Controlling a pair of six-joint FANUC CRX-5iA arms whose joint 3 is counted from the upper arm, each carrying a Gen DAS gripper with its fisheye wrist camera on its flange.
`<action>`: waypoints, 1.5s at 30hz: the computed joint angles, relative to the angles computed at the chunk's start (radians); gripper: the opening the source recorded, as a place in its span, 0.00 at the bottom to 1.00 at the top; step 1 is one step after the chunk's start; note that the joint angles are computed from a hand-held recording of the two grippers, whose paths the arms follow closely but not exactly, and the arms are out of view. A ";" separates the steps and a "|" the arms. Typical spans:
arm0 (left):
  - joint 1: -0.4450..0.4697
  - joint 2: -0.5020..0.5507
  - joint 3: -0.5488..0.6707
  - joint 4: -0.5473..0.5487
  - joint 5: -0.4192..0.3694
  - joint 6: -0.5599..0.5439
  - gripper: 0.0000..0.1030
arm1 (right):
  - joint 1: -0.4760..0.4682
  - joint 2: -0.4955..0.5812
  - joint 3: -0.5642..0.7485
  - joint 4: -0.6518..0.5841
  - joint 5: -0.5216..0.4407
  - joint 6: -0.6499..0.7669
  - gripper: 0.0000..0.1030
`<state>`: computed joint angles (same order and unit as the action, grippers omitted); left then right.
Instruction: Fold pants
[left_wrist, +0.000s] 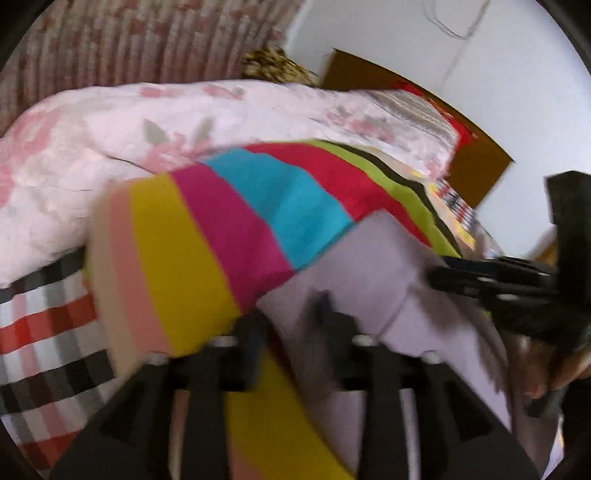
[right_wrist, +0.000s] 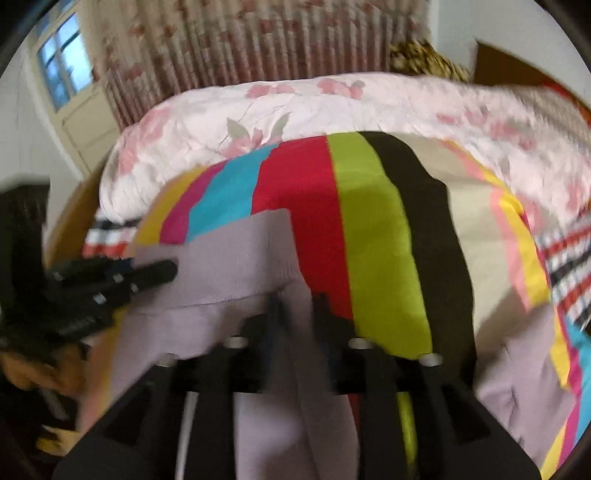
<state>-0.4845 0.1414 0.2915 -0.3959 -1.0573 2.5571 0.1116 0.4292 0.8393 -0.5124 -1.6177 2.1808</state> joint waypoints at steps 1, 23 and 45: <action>-0.046 0.020 0.068 -0.109 -0.121 0.057 0.82 | -0.033 0.016 0.049 -0.046 -0.040 -0.026 0.73; -0.022 0.002 -0.052 0.309 0.216 -0.343 0.94 | -0.317 0.032 0.069 -0.052 -0.042 -0.218 0.08; 0.055 -0.301 -0.445 0.469 0.513 -0.288 0.85 | -0.134 -0.148 -0.105 -0.090 0.049 -0.064 0.38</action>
